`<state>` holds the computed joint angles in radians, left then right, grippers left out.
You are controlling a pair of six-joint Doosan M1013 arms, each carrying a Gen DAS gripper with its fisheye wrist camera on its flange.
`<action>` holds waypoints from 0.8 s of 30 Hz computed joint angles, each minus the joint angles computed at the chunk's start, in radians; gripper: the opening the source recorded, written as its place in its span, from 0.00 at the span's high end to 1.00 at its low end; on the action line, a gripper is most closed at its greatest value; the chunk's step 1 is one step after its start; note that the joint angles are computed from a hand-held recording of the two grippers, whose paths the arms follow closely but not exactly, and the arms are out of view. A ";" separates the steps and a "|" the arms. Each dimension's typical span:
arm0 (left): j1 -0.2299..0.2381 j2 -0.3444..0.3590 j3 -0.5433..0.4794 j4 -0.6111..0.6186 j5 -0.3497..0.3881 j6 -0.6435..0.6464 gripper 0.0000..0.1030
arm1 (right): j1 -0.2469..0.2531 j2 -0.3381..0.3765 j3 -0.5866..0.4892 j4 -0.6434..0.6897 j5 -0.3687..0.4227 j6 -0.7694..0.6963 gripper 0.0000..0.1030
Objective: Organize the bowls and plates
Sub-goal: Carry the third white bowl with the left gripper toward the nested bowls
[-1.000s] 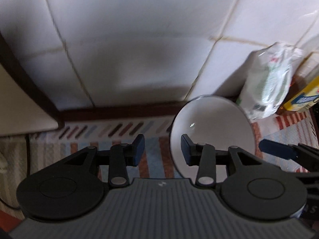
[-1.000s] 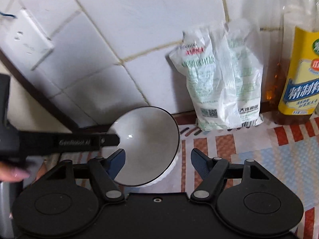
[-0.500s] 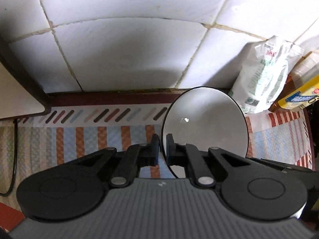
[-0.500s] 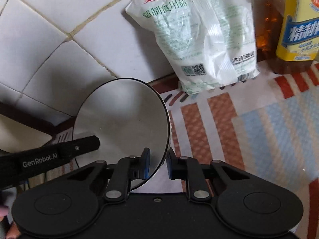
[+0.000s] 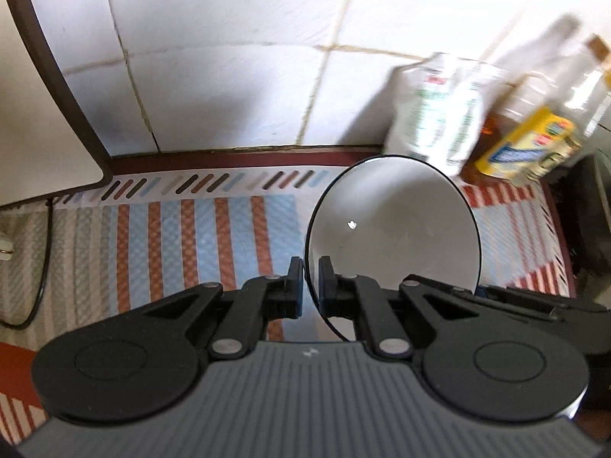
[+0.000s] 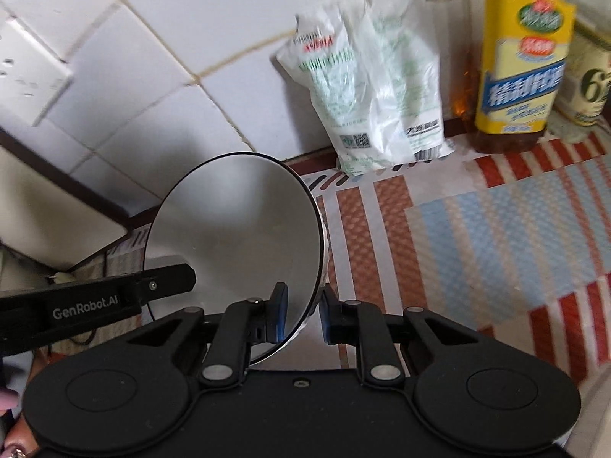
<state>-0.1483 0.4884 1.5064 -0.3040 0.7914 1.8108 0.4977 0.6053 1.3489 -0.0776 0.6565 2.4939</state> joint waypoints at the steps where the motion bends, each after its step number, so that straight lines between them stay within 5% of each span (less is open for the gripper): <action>1: -0.006 -0.011 0.004 0.004 0.005 -0.004 0.94 | 0.002 -0.015 0.013 -0.005 0.004 0.005 0.79; 17: -0.064 -0.155 0.089 -0.149 0.019 0.082 0.94 | 0.023 -0.248 0.224 -0.136 0.013 0.112 0.78; 24: -0.126 -0.187 0.118 -0.191 0.005 0.126 0.94 | 0.007 -0.345 0.327 -0.165 0.017 0.141 0.77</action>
<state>-0.2740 0.3012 1.6242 -0.4948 0.7962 1.9368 0.5046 0.2608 1.6758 -0.2421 0.6732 2.6352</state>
